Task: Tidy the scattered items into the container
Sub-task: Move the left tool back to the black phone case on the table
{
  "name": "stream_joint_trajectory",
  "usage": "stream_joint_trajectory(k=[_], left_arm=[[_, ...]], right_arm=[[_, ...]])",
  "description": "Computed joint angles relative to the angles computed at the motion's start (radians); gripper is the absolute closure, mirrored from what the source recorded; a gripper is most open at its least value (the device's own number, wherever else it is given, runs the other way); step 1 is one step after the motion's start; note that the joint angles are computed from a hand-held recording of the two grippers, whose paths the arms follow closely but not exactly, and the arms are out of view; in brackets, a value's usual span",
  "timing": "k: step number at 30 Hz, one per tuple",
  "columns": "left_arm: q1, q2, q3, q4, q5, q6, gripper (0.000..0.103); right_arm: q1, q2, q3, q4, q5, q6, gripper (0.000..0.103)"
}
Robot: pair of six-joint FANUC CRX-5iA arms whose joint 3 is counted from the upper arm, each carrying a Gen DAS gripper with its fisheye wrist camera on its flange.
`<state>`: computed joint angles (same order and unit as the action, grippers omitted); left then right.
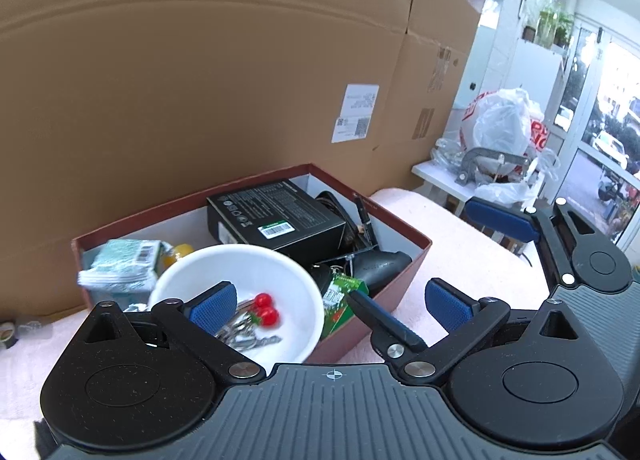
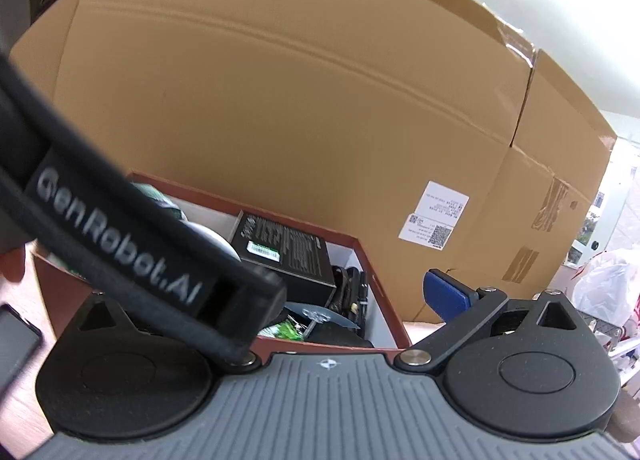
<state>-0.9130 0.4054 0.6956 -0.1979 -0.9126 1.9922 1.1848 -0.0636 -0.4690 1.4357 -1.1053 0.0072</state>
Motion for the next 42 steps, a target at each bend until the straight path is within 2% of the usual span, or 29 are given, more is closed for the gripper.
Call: stream_joint_trajectory(k=[2, 5, 8, 14, 20, 23, 28, 32, 35, 37, 40, 42], left_arm=[[-0.005, -0.045, -0.050, -0.019, 0.010, 0.009, 0.000], [-0.025, -0.126, -0.139, -0.095, 0.030, 0.083, 0.000], [-0.050, -0.208, -0.231, -0.170, 0.044, 0.177, 0.000], [-0.095, -0.335, -0.374, -0.288, 0.028, 0.350, 0.000], [-0.125, -0.423, -0.484, -0.363, -0.008, 0.462, 0.001], [-0.116, -0.458, -0.550, -0.350, 0.001, 0.494, 0.000], [-0.100, -0.476, -0.615, -0.345, -0.051, 0.585, 0.001], [-0.064, -0.478, -0.647, -0.296, -0.051, 0.589, 0.002], [-0.060, -0.460, -0.642, -0.294, -0.070, 0.567, 0.008], [-0.053, -0.447, -0.637, -0.279, -0.076, 0.538, 0.015], [-0.033, -0.430, -0.636, -0.236, -0.062, 0.481, 0.027], [-0.027, -0.420, -0.631, -0.223, -0.062, 0.462, 0.038]], right_arm=[[0.017, -0.007, -0.002, 0.004, -0.003, -0.022, 0.000], [0.040, -0.017, -0.011, 0.037, 0.005, -0.076, 0.000], [0.045, -0.030, -0.015, 0.063, 0.059, -0.118, 0.000], [0.074, -0.006, -0.002, 0.085, 0.135, -0.159, 0.000], [0.160, 0.029, 0.017, 0.042, 0.145, -0.205, 0.000], [0.182, 0.052, 0.032, -0.006, 0.149, -0.200, 0.000], [0.222, 0.107, 0.070, -0.137, 0.118, -0.149, 0.000], [0.248, 0.156, 0.109, -0.235, 0.069, -0.095, 0.000], [0.254, 0.170, 0.121, -0.276, 0.071, -0.085, 0.002], [0.253, 0.174, 0.123, -0.286, 0.085, -0.084, 0.009], [0.265, 0.172, 0.122, -0.310, 0.099, -0.080, 0.025], [0.263, 0.164, 0.119, -0.329, 0.127, -0.070, 0.048]])
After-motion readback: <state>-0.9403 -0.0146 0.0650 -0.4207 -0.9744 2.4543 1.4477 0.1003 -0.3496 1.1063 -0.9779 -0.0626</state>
